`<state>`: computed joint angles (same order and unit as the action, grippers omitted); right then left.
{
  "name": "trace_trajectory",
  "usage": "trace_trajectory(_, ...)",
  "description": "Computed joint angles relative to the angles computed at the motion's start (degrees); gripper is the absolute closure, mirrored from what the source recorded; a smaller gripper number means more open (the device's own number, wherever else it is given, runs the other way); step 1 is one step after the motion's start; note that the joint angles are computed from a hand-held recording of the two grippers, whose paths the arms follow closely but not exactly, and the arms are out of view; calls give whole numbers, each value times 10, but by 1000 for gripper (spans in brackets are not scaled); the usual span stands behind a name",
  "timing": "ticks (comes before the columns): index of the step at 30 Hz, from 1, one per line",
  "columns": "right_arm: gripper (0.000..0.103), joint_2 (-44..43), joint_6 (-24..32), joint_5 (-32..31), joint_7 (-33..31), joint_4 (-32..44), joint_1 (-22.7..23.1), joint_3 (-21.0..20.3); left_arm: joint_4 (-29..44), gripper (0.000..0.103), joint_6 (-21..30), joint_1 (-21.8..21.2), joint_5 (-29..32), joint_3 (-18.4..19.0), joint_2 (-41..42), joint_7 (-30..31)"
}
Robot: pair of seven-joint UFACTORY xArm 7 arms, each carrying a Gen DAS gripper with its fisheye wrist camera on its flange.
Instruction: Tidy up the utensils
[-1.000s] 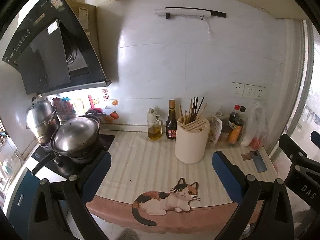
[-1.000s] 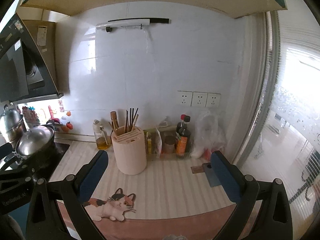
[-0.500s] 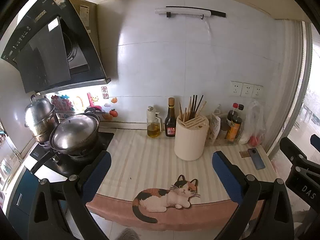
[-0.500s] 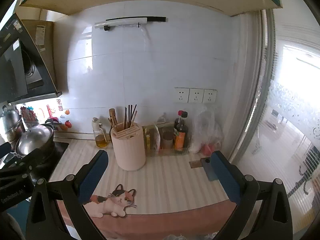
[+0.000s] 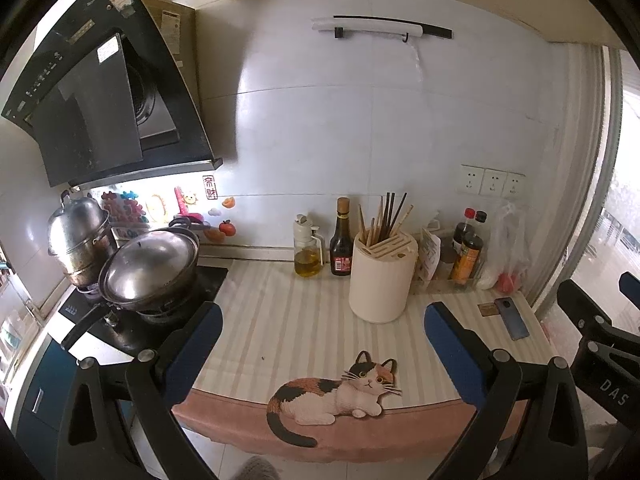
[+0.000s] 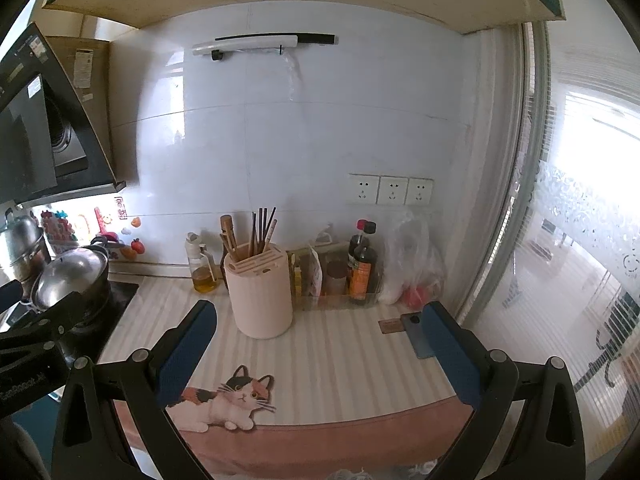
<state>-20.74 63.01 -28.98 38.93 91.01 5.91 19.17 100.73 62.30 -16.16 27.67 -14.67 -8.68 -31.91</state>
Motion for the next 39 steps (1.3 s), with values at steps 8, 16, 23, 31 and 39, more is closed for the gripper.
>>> trace_trajectory(8,0,4,7,-2,1,7,3,4,11,0,1,-4,0,1,8,4)
trace_trajectory(16,0,14,16,-6,1,17,6,3,13,0,9,-9,1,4,14,1)
trace_trajectory(23,0,24,23,-4,-1,22,13,-4,14,0,10,-13,0,7,18,-1)
trace_trajectory(31,0,29,24,4,-8,23,20,-14,12,0,10,-13,-3,10,22,-1)
trace_trajectory(39,0,36,21,3,-9,27,23,-19,12,0,11,-15,-2,12,23,-1)
